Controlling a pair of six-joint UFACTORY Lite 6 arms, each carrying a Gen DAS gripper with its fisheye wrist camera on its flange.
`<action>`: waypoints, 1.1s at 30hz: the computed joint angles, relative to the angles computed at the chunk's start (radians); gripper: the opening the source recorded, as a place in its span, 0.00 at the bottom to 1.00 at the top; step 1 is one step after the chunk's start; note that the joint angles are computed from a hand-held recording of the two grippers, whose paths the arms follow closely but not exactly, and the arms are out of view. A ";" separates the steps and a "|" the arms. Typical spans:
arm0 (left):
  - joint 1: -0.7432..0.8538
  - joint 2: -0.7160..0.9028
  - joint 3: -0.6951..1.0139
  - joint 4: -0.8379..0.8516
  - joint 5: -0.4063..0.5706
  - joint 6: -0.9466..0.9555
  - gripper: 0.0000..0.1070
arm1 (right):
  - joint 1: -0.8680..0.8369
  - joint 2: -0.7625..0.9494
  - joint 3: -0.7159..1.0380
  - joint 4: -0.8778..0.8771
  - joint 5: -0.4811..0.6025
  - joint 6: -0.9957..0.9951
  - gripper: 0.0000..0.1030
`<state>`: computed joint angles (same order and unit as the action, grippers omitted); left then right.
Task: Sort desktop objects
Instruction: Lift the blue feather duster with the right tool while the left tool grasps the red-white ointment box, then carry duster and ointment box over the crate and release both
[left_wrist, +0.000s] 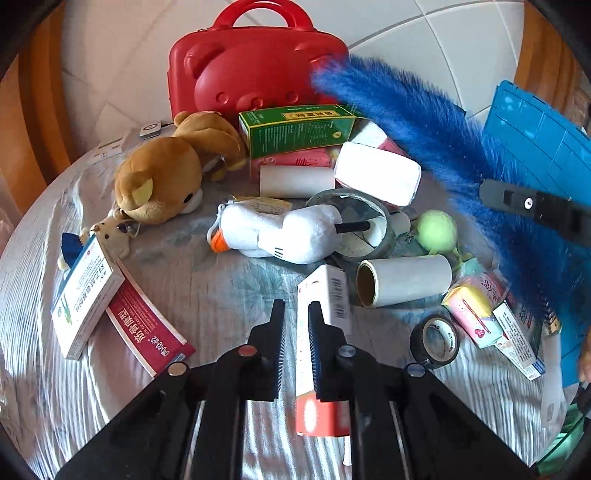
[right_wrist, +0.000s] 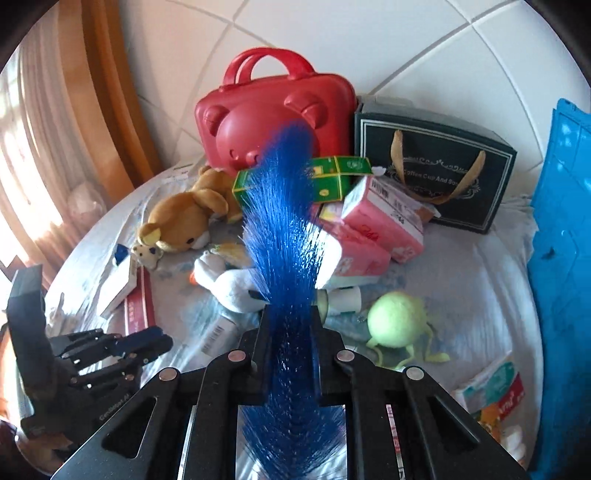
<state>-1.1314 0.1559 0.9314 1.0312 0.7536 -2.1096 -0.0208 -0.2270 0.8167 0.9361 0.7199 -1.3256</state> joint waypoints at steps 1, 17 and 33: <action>0.003 -0.013 -0.013 0.008 -0.010 -0.002 0.11 | -0.015 -0.018 0.003 0.003 0.021 0.005 0.15; 0.074 0.203 0.060 -0.063 -0.295 0.130 0.65 | -0.102 -0.073 -0.045 -0.010 0.077 0.011 0.15; 0.016 0.024 0.012 -0.039 -0.181 0.184 0.37 | -0.218 -0.155 -0.012 0.025 0.186 -0.001 0.15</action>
